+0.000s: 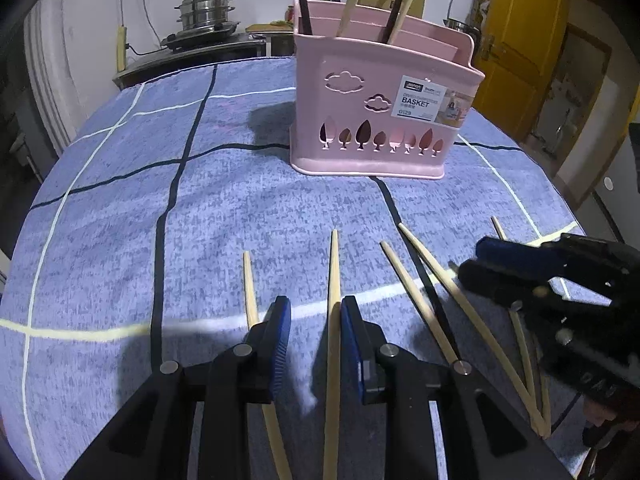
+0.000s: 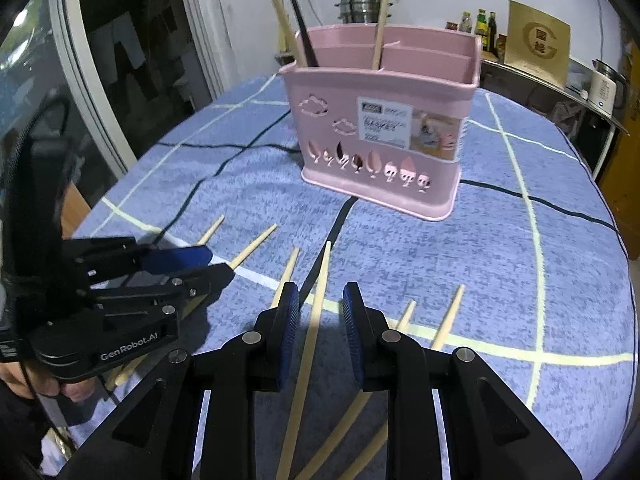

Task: Organize utensils
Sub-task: 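Close the right tool on a bamboo chopstick while the left tool grasps another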

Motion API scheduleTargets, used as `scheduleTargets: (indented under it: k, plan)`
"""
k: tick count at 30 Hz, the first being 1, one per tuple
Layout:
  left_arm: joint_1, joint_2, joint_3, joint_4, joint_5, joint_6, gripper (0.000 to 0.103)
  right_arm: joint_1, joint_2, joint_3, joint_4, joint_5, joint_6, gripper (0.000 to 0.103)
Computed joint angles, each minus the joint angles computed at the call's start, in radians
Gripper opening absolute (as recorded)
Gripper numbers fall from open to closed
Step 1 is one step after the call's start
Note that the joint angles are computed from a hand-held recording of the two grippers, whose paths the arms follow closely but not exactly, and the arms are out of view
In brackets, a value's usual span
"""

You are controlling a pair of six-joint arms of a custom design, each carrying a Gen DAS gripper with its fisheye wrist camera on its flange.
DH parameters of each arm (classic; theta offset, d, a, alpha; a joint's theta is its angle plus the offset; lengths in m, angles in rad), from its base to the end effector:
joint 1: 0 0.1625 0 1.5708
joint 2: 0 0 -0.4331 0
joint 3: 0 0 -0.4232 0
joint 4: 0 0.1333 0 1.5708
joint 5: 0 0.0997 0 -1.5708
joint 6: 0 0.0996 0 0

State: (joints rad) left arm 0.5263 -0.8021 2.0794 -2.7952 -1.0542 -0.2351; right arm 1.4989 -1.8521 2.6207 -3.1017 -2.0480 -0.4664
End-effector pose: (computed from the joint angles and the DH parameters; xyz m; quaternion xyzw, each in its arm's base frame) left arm -0.3567 -0.4183 -0.0230 0.3868 0.8858 -0.1319 0.2201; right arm 0.0645 -0.3227 0.2893 0.0905 -0.9017 0.2901 0.3076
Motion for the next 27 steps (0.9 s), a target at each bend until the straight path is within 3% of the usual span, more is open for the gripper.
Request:
scheduleTargets:
  k: [5, 11, 23, 25, 27]
  plan:
    - [0.009, 0.026, -0.039, 0.023, 0.003, 0.047, 0.026, 0.002, 0.069, -0.028, -0.015, -0.033, 0.010, 0.024]
    - [0.014, 0.041, -0.052, 0.011, 0.002, 0.108, 0.026, 0.012, 0.131, -0.049, -0.037, -0.075, -0.006, 0.015]
    - [0.027, 0.056, -0.073, 0.004, -0.003, 0.159, 0.023, 0.020, 0.155, -0.070, -0.035, -0.114, -0.014, 0.008]
    - [0.027, 0.057, -0.077, 0.008, -0.004, 0.161, 0.021, 0.018, 0.154, -0.071, -0.034, -0.111, -0.010, 0.007]
    - [0.028, 0.057, -0.080, 0.011, -0.005, 0.159, 0.008, 0.017, 0.154, -0.071, -0.037, -0.108, -0.008, 0.006]
